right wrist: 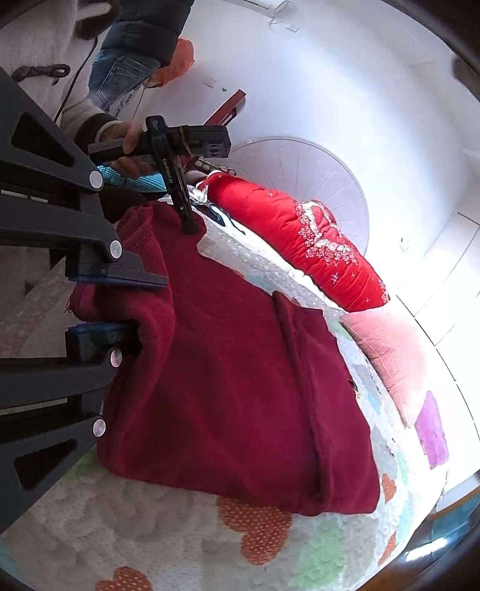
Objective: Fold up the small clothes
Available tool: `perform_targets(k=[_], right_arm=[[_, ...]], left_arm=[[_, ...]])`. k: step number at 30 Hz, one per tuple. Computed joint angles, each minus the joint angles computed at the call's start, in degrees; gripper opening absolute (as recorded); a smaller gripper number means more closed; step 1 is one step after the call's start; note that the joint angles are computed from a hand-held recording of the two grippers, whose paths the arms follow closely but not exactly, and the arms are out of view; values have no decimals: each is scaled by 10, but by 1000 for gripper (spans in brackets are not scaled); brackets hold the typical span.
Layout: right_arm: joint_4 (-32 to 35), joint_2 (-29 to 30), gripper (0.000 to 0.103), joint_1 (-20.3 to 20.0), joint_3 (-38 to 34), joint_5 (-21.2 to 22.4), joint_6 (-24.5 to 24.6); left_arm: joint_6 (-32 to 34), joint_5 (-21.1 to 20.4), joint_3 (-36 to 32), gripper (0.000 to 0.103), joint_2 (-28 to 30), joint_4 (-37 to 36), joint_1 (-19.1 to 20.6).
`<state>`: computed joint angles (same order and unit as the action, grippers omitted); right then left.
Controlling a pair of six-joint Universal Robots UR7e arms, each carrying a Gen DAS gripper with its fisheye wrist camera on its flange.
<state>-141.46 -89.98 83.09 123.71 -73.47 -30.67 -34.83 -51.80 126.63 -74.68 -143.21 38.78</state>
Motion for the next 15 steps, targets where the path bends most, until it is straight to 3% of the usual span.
perform_targets(k=[15], right_arm=[[-8,-15,14,-13,-4,22,-21]], left_arm=[[23,13,-19,12,6,-16,6]])
